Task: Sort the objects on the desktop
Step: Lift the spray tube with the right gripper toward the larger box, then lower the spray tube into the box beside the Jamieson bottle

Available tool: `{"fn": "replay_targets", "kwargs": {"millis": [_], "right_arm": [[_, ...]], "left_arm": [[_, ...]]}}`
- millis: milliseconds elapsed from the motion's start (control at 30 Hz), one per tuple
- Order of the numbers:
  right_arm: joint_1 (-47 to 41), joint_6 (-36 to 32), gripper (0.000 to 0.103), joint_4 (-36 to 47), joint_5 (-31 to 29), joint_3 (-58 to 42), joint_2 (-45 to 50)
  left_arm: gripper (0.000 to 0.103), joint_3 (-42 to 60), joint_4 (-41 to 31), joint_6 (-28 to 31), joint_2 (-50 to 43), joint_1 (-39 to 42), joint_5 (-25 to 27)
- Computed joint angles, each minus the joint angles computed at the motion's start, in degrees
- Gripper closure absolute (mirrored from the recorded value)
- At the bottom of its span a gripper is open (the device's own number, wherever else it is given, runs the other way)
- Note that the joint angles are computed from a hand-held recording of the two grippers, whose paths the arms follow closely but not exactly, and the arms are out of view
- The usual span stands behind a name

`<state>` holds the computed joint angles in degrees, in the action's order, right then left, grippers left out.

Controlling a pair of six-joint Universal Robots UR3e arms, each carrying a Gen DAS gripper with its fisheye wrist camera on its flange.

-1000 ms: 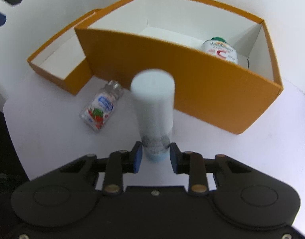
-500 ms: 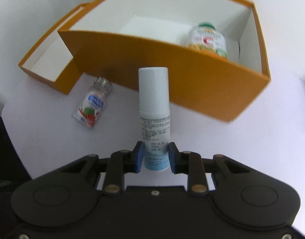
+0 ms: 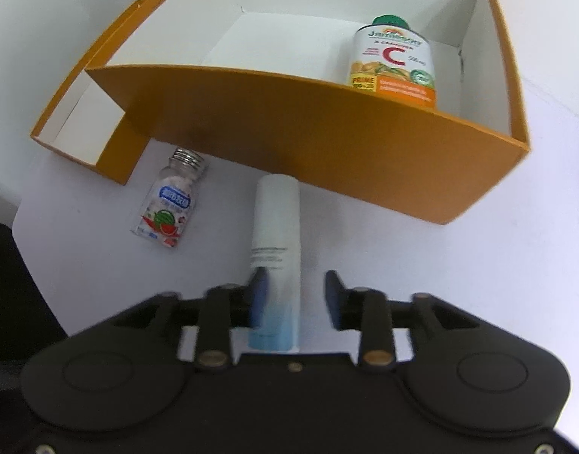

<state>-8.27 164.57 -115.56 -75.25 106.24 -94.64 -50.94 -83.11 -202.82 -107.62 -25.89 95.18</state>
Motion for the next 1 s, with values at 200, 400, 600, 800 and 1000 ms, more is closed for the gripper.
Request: {"fn": "replay_targets", "kwargs": {"millis": [200,400,600,800,1000], "right_arm": [[5.42,2.62,0.071,0.04,-3.36,-4.98,6.84],[6.98,4.36,0.071,3.28,-4.19,-7.46,6.29],[3.53,2.33,0.071,10.15,2.12,-11.85,-2.04],[-0.67,2.24,0.071,16.97,9.23,-22.57,-3.50],[-2.34,8.52,0.071,16.24,9.73,-37.46,8.35]], "left_arm": [[0.000,-1.34,0.84,0.20,0.76,0.06,-0.26],[0.000,-2.82,1.55,0.27,1.69,0.91,-0.60],[0.000,-4.18,2.62,0.97,2.24,2.02,-1.43],[0.000,-5.03,3.40,1.69,2.56,2.96,-2.39],[0.000,-6.61,4.16,2.33,3.36,4.28,-3.33]]}}
